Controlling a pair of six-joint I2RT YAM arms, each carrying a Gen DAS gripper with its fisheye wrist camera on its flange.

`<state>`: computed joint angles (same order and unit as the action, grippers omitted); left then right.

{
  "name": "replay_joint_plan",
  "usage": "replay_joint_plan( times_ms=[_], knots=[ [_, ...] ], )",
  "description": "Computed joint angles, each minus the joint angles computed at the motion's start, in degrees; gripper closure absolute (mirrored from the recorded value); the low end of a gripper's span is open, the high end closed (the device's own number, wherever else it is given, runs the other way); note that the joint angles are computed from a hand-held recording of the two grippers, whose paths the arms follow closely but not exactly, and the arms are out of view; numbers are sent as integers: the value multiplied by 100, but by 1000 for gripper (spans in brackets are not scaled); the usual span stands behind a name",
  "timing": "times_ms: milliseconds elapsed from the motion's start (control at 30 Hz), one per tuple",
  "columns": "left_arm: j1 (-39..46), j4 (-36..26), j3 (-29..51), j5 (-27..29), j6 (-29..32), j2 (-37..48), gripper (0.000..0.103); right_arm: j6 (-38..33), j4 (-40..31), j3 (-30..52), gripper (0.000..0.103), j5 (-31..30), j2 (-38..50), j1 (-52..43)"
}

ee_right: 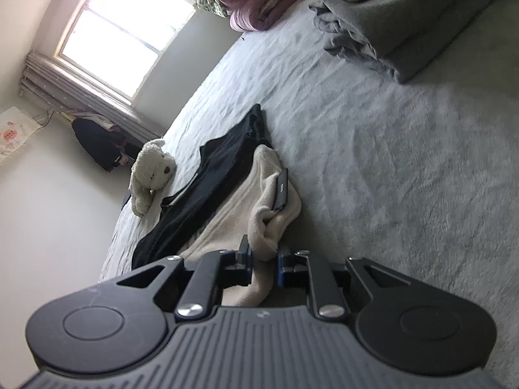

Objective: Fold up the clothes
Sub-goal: 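Fold the beige shirt side inward with both grippers closed on it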

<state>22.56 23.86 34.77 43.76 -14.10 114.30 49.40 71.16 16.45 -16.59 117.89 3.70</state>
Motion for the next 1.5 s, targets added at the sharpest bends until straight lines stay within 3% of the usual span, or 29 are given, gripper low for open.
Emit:
replay_joint_plan(
  times_ms=[167,267,467,1133,1300,1500],
  knots=[
    [-140,203,-133,-239,-35,-118,79,92,-125,74,81,-51,47,-18],
    [-191,177,-179,-349,58,-229,91,18,-152,85,84,-74,22,-19],
    [-171,64,-274,-441,31,-447,95,-43,-41,-92,90,175,-228,46],
    [588,-1456,-1021,231,385,-2165,98,-173,-264,-1366,93,25,-1965,-200],
    [173,-1150,-1120,-426,158,-2095,98,-337,-1217,-978,92,181,-2104,-74],
    [188,-921,-1270,-480,28,-2347,98,-514,-996,-1034,91,28,-2076,-109]
  ],
)
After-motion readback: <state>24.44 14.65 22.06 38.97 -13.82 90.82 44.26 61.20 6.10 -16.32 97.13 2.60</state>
